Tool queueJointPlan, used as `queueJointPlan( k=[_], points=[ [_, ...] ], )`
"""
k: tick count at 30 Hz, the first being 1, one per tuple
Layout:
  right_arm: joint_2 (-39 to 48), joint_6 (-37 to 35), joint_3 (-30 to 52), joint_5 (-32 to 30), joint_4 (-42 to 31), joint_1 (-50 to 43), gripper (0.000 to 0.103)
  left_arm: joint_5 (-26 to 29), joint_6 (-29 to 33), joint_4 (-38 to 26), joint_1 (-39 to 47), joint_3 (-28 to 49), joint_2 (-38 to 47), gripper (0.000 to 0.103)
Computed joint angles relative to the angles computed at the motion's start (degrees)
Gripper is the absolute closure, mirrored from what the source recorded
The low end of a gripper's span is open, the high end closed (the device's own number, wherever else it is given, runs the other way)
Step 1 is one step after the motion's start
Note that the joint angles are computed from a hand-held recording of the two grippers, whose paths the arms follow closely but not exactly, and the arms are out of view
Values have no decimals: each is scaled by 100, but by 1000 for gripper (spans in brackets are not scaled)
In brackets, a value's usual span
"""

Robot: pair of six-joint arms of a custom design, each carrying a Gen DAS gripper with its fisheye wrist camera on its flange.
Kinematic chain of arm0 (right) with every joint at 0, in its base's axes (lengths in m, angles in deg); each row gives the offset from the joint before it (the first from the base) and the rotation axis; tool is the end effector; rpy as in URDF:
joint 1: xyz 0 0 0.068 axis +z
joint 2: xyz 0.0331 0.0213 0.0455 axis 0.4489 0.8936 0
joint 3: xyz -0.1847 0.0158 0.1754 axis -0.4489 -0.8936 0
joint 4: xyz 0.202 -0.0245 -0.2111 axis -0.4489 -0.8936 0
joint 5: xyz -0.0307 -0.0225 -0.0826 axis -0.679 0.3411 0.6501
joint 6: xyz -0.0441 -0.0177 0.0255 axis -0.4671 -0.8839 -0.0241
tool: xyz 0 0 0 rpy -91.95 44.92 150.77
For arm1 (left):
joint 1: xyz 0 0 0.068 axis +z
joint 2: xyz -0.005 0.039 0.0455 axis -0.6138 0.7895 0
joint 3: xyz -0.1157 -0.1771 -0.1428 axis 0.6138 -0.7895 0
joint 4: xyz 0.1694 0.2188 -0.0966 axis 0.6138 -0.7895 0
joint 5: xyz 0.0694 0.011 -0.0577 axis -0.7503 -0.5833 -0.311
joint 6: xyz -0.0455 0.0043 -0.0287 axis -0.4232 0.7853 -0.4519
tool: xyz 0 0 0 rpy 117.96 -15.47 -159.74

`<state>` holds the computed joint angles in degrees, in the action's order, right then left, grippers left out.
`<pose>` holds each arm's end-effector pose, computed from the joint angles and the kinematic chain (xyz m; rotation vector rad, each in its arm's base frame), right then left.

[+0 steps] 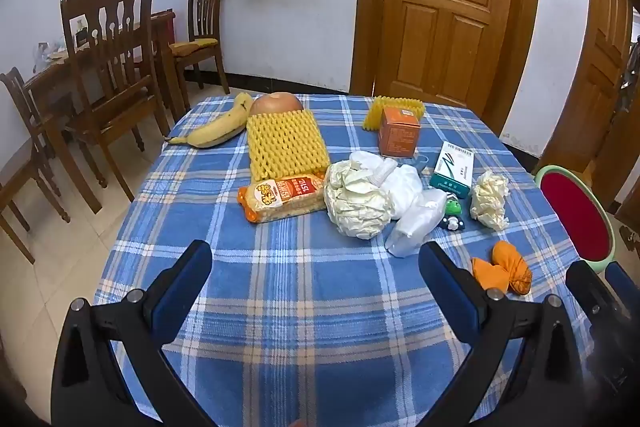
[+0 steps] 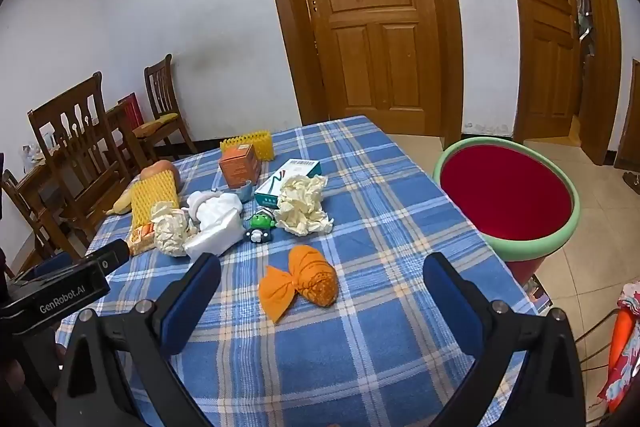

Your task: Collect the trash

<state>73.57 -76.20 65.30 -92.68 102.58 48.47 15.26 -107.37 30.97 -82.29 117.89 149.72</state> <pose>0.3584 0.1463 0.0270 -0.2866 2.2099 0.3870 0.2513 -0.2104 0.0201 -0.6458 2.2102 0.2433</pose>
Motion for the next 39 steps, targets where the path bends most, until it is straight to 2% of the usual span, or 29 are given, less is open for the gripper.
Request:
queueJointPlan(
  k=[16, 20, 39],
  points=[
    [-52, -61, -17, 22, -70, -23, 0, -48, -130, 112, -139, -53, 98, 1],
    [-19, -46, -46, 23, -2, -15, 0, 33, 30, 114, -55, -129, -94, 1],
    [-48, -44, -72, 33, -19, -23, 0, 15, 21, 110, -66, -142, -103, 1]
  ],
)
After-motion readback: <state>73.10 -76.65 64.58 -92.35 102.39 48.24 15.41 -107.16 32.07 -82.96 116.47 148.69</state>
